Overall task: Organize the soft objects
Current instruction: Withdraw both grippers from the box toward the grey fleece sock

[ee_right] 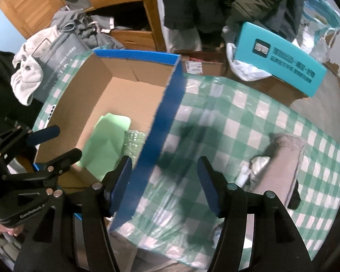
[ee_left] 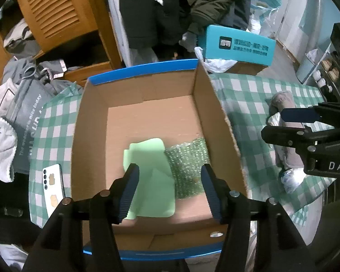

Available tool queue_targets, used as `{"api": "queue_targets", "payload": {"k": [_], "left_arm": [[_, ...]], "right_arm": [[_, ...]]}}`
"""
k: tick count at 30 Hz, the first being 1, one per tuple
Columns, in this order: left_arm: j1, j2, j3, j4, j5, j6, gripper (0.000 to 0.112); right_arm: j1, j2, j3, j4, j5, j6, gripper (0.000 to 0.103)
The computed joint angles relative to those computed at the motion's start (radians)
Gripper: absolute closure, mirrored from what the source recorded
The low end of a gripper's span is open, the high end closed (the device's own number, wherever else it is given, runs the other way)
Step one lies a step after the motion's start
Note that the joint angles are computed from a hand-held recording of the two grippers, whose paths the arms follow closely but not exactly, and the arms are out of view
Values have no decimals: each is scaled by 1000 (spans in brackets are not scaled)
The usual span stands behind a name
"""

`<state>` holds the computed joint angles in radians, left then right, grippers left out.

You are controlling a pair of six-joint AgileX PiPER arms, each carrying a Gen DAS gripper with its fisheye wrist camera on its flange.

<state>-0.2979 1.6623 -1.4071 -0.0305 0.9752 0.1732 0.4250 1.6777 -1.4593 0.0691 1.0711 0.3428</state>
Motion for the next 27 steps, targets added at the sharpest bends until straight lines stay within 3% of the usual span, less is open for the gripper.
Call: {"api": "queue_targets", "payload": {"k": [12, 27], "left_arm": [[-116, 20, -35, 32, 23, -61, 43], [-223, 100, -113, -24, 36, -123, 42]], "right_arm": [[-127, -116, 171, 15, -41, -38, 39], [-316, -187, 335, 19, -80, -87, 39]]}}
